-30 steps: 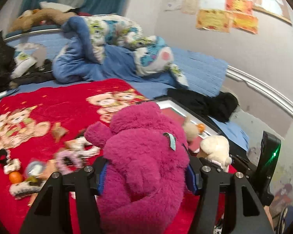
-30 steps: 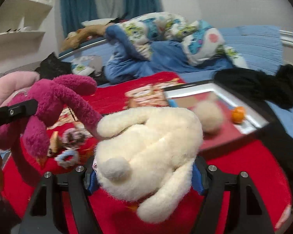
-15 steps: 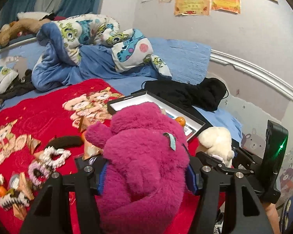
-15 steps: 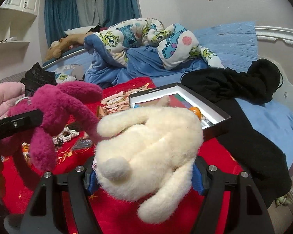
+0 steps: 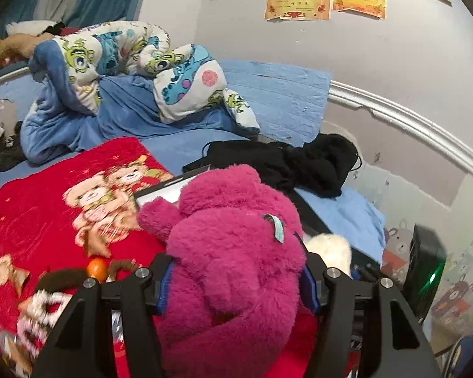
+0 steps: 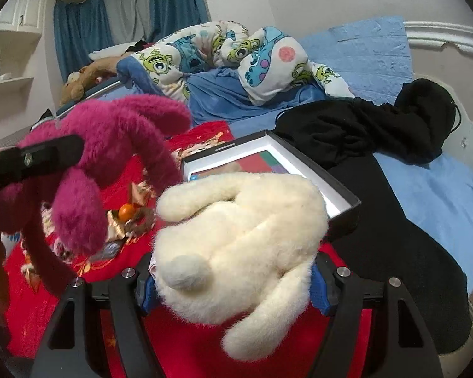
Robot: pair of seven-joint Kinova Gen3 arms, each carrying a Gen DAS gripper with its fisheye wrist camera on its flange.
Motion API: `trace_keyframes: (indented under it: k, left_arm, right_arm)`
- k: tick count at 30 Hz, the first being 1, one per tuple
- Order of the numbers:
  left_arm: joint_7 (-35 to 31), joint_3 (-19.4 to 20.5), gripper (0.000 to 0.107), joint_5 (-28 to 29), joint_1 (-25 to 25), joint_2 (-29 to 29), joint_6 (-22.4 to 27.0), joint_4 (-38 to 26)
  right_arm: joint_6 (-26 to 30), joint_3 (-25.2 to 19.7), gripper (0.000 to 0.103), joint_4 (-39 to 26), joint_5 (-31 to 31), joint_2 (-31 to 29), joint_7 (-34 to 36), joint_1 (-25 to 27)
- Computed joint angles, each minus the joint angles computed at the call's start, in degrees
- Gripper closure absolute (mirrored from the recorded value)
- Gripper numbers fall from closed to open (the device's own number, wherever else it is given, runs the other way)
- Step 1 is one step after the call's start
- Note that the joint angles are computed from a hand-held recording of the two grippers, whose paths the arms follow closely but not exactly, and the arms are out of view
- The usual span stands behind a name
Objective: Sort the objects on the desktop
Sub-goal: 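Carry the magenta plush and the white plush dog with both tools toward the black box, then lower the magenta plush into the box with the left tool while the right releases the dog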
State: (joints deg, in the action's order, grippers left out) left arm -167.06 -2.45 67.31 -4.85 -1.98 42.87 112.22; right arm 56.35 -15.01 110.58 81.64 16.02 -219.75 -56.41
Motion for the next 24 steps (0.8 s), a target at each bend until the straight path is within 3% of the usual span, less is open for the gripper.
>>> trace_keyframes:
  k: [5, 8, 14, 19, 24]
  left_arm:
    - [2.1, 3.4, 0.044, -0.7, 2.0, 6.1, -4.2, -8.0]
    - [5.6, 5.4, 0.044, -1.5, 1.5, 11.5, -3.4, -14.0]
    - [15.6, 9.8, 0.044, -8.4, 2.3, 20.4, -4.0, -27.4]
    - [16.3, 13.9, 0.043, -11.0, 2.2, 24.3, -8.2, -29.9]
    - [21.0, 15.1, 0.043, -15.8, 2.4, 28.9, -10.3, -29.5]
  right_arm:
    - [-3.4, 1.4, 0.032, -0.6, 0.7, 0.4, 1.2, 3.0]
    - [-5.6, 2.3, 0.032, -1.0, 2.0, 1.0, 0.5, 4.9]
    - [-7.8, 3.8, 0.032, -3.4, 3.3, 2.3, 2.4, 7.5]
    - [-10.4, 4.6, 0.032, -4.4, 6.6, 3.6, 1.1, 9.0]
    - [-12.5, 4.9, 0.032, -7.6, 3.6, 6.0, 6.4, 9.5]
